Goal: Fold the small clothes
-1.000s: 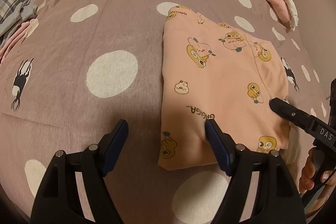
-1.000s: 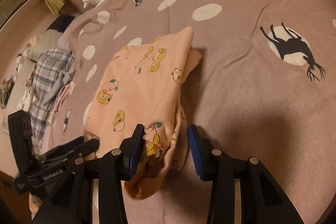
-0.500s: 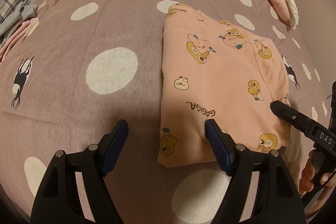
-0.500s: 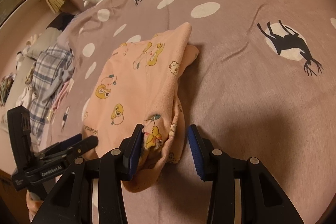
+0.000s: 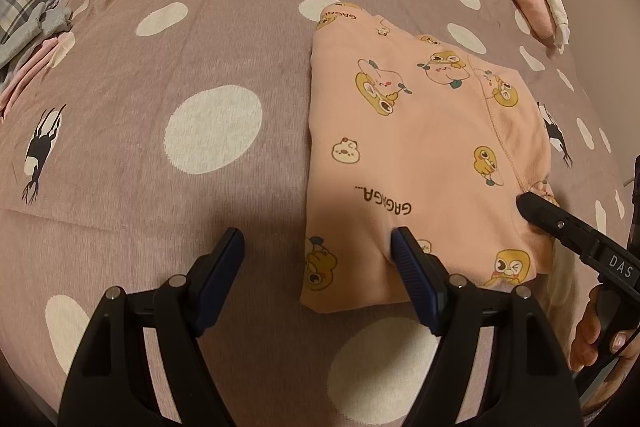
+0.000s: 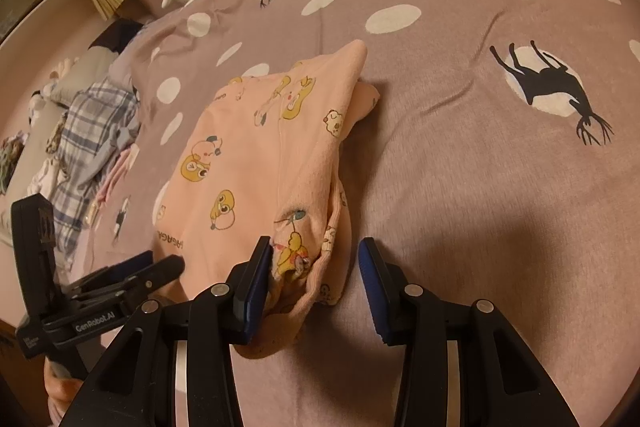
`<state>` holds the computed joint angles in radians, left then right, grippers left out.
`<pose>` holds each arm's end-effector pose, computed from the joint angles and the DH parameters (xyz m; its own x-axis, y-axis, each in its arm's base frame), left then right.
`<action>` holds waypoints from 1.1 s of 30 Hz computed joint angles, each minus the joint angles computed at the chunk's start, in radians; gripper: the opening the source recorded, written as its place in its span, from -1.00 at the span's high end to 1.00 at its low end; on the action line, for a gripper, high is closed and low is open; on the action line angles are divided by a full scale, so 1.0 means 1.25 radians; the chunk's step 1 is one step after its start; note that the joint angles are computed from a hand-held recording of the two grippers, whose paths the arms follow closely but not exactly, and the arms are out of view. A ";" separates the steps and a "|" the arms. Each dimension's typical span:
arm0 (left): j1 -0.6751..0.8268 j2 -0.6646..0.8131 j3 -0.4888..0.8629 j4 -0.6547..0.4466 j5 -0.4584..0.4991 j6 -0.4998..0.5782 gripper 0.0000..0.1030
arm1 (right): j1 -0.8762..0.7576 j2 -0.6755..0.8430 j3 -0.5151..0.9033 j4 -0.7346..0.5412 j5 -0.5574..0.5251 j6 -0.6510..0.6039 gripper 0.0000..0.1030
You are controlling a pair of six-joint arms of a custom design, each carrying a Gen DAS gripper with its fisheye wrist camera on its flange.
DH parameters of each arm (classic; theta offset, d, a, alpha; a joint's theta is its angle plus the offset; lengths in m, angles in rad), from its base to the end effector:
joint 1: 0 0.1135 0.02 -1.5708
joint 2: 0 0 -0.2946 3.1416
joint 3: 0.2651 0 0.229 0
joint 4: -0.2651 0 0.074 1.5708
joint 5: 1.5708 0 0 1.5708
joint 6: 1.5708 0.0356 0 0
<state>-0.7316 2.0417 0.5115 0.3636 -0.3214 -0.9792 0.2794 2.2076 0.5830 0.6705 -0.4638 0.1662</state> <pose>0.2047 -0.1686 0.0586 -0.8309 -0.3124 -0.4604 -0.2659 0.9499 -0.1645 0.2882 0.0993 0.0401 -0.8553 -0.0915 -0.5100 -0.3588 0.8147 0.4556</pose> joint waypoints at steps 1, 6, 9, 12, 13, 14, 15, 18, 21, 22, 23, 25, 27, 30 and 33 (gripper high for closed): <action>-0.001 0.001 0.000 0.000 -0.001 -0.001 -0.48 | -0.001 0.000 0.000 0.000 -0.001 -0.002 0.16; -0.004 0.001 -0.002 -0.001 -0.002 -0.003 -0.48 | 0.002 0.000 -0.003 0.003 0.002 0.001 0.16; -0.004 0.002 0.000 -0.003 -0.002 -0.002 -0.49 | 0.003 -0.001 -0.004 0.005 0.004 0.001 0.16; -0.004 0.001 -0.001 -0.004 -0.002 -0.002 -0.48 | 0.005 0.000 -0.009 0.011 0.006 0.002 0.16; -0.004 0.001 -0.001 -0.004 -0.002 -0.002 -0.48 | 0.004 0.000 -0.009 0.011 0.006 0.001 0.16; -0.004 0.001 -0.001 -0.005 -0.002 -0.001 -0.48 | 0.004 0.000 -0.010 0.012 0.006 0.001 0.16; -0.004 0.001 -0.001 -0.005 -0.002 -0.001 -0.48 | 0.006 -0.001 -0.009 0.012 0.007 0.003 0.16; -0.004 0.001 -0.002 -0.004 -0.001 -0.002 -0.48 | 0.006 -0.001 -0.010 0.012 0.007 0.004 0.16; -0.004 0.001 -0.001 -0.006 -0.002 -0.002 -0.49 | 0.007 -0.001 -0.011 0.013 0.008 0.005 0.16; -0.004 0.001 -0.001 -0.006 -0.002 -0.002 -0.49 | 0.006 -0.001 -0.012 0.014 0.007 0.004 0.16; -0.004 0.001 0.000 -0.006 -0.002 -0.001 -0.48 | 0.007 -0.001 -0.012 0.014 0.008 0.005 0.16; -0.004 0.001 -0.002 -0.005 -0.001 -0.001 -0.48 | 0.007 -0.002 -0.012 0.014 0.009 0.005 0.16; -0.003 0.002 0.000 -0.007 -0.001 0.000 -0.48 | 0.008 -0.002 -0.013 0.015 0.009 0.006 0.16; -0.004 0.002 0.000 -0.007 -0.001 0.000 -0.48 | 0.007 -0.001 -0.014 0.017 0.009 0.005 0.15; -0.004 0.002 -0.001 -0.006 -0.001 0.000 -0.48 | 0.009 -0.002 -0.014 0.016 0.010 0.008 0.16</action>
<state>-0.7364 2.0440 0.5098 0.3563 -0.3230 -0.9788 0.2904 2.2047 0.5656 0.6907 -0.4511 0.1758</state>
